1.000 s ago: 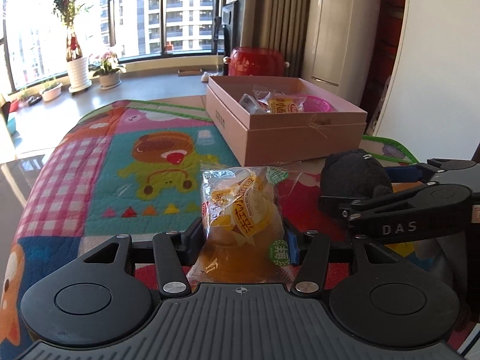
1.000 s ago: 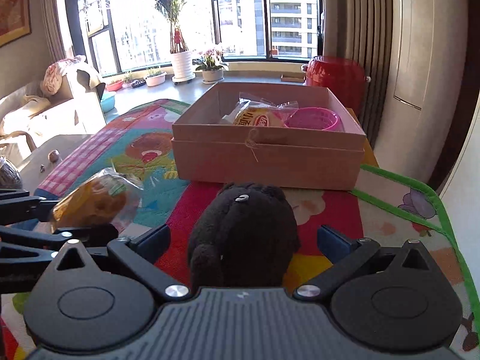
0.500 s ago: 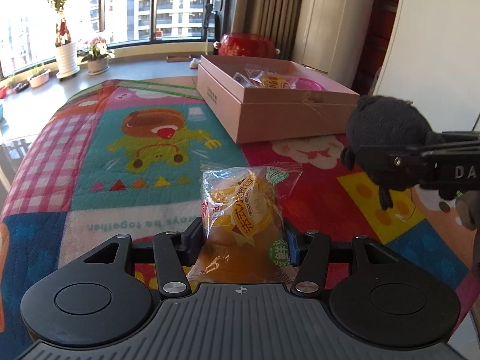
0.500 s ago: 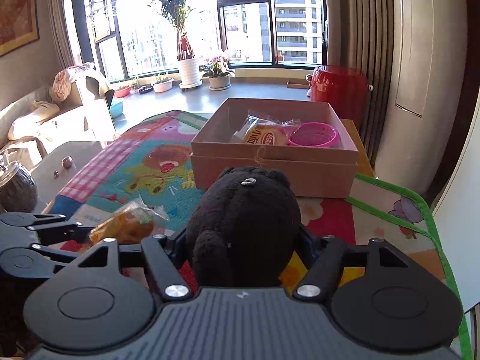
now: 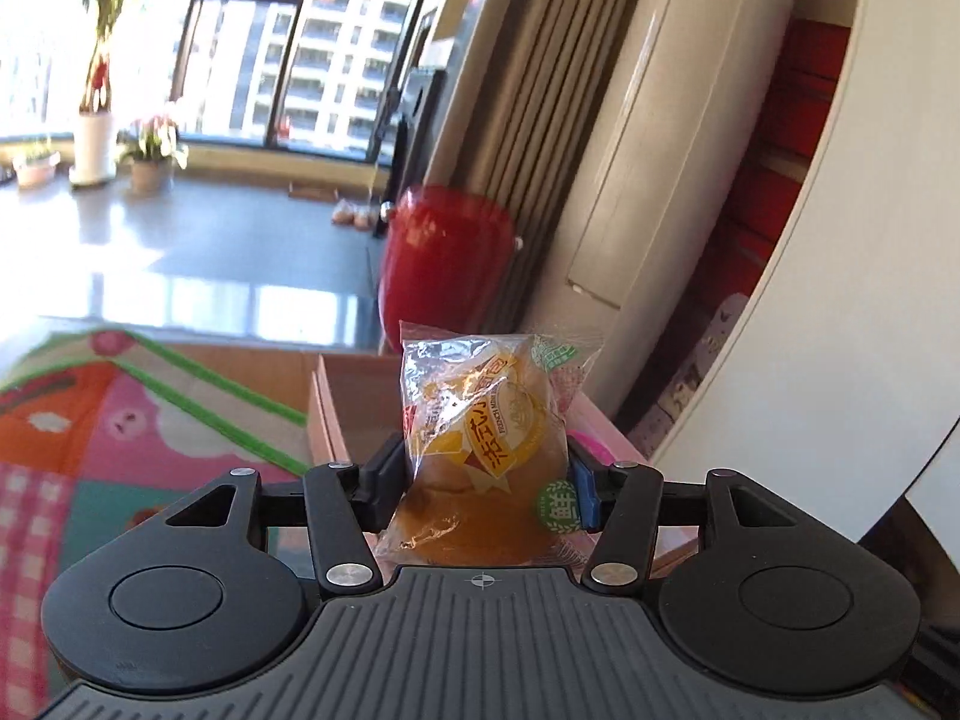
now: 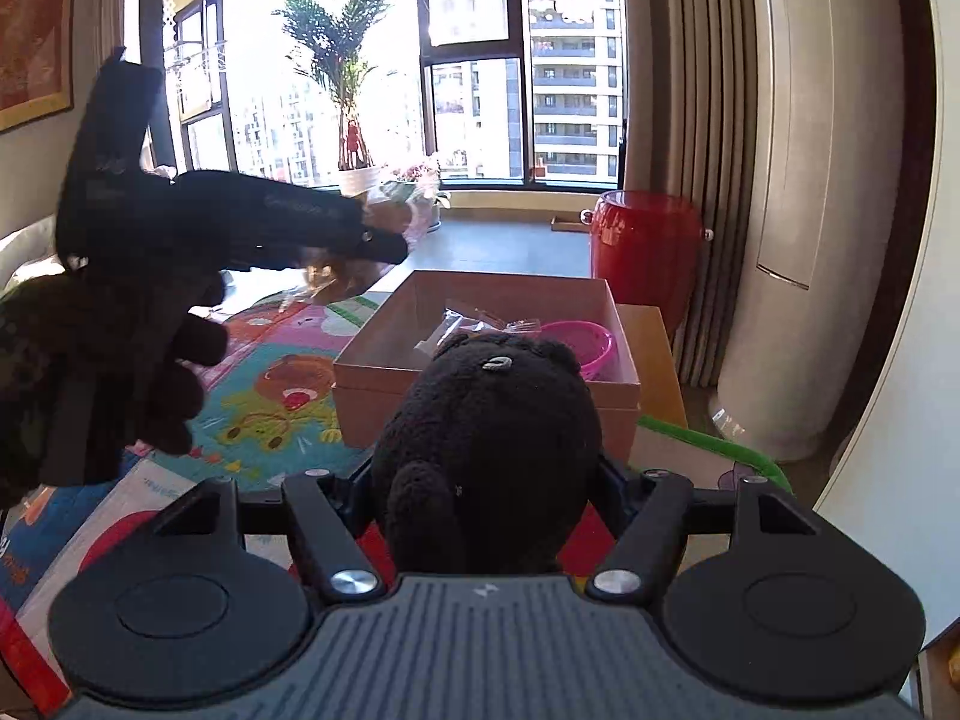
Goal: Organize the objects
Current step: 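Drop the pastry into the box with left gripper while right gripper carries the bear above it, then lower the black bear into the box and open the right gripper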
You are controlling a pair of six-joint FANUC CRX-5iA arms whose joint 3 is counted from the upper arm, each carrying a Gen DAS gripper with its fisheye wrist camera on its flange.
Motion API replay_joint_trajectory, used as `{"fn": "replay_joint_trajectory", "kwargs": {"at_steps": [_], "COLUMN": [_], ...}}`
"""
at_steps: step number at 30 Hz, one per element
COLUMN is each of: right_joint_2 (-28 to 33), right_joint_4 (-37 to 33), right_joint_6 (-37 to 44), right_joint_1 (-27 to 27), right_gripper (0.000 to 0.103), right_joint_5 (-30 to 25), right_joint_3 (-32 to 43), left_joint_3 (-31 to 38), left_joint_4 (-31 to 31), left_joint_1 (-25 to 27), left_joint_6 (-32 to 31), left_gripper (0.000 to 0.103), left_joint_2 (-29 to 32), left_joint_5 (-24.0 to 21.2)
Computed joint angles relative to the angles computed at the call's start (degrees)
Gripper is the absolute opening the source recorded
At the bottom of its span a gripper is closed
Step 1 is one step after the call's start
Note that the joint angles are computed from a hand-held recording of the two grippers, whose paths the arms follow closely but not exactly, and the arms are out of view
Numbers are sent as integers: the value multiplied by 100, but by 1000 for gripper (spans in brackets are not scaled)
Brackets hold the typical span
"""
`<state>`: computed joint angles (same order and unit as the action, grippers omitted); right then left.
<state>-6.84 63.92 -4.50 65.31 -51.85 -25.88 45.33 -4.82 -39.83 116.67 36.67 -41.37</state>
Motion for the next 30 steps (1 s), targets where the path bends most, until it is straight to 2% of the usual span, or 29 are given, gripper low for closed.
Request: {"fn": "replay_joint_trajectory", "kwargs": {"at_steps": [2, 6, 9, 12, 15, 18, 20, 21, 22, 24, 27, 30], "right_joint_2": [36, 44, 46, 12, 79, 254, 429, 581, 737, 1077, 1569, 1587], "right_joint_4": [-107, -205, -386, -513, -319, 90, 273, 422, 554, 565, -112, -599], "right_joint_6": [8, 52, 121, 135, 50, 59, 136, 192, 196, 338, 1010, 1201], "right_joint_1": [-78, -172, -301, -474, -700, -916, -1083, -1207, -1315, -1526, -1666, -1645], "right_gripper": [69, 69, 69, 69, 69, 69, 69, 69, 69, 71, 81, 81], "right_joint_5": [11, -44, 62, 341, 518, 558, 588, 613, 612, 663, 535, 352], "right_joint_3": [41, 57, 123, 225, 425, 743, 1026, 1223, 1409, 1832, 2480, 2391], "left_joint_3": [262, -804, -1340, -1496, -802, 121, 264, 160, -185, -491, -671, -785], "left_joint_4": [-17, -100, -249, 154, -411, -214, -507, -463, -358, -628, -1107, -861], "left_joint_1": [21, 79, 83, 133, 33, 10, -75, -58, -12, -35, -133, -76], "left_joint_6": [-11, 310, 502, 104, 414, -192, -265, -232, -141, 192, 444, 251], "left_gripper": [57, 57, 57, 57, 57, 62, 59, 58, 57, 57, 57, 57], "left_joint_2": [188, -389, -696, -689, -336, 221, 258, 197, 6, -238, -461, -488], "left_joint_5": [-219, 653, 946, 1104, 595, -482, -654, -601, -366, -178, -196, -138]}}
